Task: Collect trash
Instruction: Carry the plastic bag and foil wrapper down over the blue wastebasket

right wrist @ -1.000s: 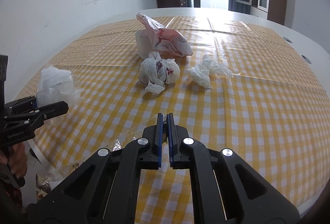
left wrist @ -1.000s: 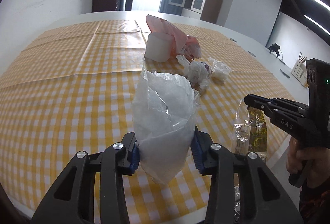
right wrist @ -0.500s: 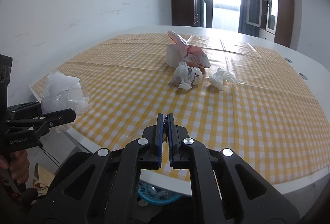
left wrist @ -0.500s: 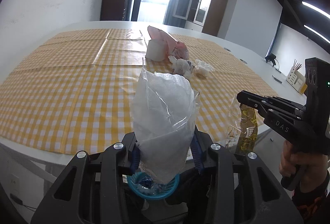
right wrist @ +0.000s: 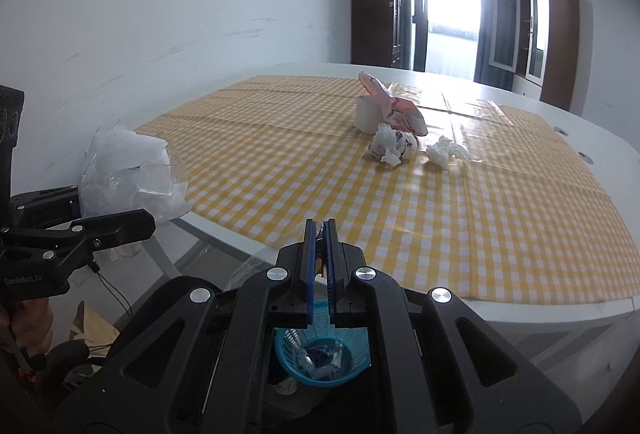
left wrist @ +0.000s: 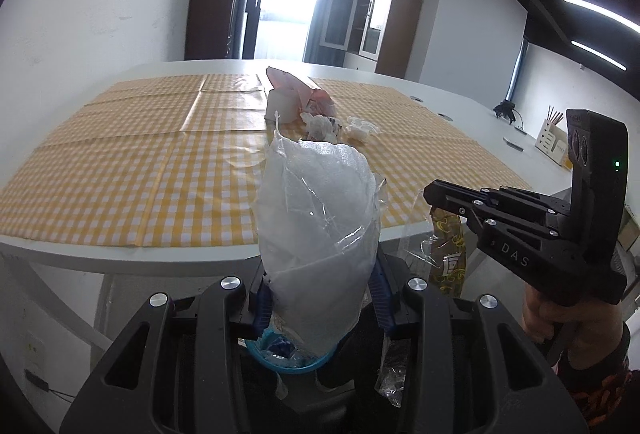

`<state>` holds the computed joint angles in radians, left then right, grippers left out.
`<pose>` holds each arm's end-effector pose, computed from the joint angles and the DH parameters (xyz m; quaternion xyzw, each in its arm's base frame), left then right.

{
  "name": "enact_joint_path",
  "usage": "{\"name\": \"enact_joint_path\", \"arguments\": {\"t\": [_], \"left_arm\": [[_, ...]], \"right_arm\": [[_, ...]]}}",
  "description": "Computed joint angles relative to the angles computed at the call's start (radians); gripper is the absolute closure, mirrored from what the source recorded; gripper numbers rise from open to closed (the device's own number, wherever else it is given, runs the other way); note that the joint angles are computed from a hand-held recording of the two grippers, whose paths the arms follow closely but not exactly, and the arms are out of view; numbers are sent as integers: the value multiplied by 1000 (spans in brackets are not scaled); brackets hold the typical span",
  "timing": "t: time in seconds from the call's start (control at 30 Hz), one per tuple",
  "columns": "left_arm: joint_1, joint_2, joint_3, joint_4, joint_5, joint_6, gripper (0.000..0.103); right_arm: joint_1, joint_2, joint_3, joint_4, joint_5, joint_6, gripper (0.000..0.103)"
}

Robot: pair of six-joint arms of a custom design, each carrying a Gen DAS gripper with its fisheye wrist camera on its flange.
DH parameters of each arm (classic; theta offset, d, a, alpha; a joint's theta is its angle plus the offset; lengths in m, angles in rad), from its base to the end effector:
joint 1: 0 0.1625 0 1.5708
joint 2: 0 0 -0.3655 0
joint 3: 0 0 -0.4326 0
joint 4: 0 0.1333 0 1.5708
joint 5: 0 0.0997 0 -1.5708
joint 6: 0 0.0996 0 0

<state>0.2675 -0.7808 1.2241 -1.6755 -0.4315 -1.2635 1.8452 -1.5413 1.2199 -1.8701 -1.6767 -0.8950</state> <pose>-0.6455 -0.4089 0.1618 0.1074 0.8281 -0.4696 0.2868 0.2699 -0.5057 0.6419 0.5114 -0.8018 0.2750 0.1411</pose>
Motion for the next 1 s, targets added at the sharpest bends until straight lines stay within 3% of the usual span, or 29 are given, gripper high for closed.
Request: {"name": "enact_joint_path", "arguments": {"t": [0.2, 0.3, 0.57, 0.77, 1.0], "left_arm": [[-23, -5, 48, -79, -72, 32, 64], [-18, -27, 109, -175, -131, 51, 64], [22, -21, 182, -189, -241, 4, 64], [72, -23, 224, -226, -297, -2, 64], [140, -29, 287, -294, -344, -18, 64]], "right_arm": [[-19, -77, 83, 5, -6, -26, 99], [-36, -108, 133, -3, -25, -34, 99], [-106, -150, 255, 26, -79, -37, 99], [-142, -145, 337, -54, -138, -29, 99], [-193, -85, 386, -179, -220, 39, 99]]}}
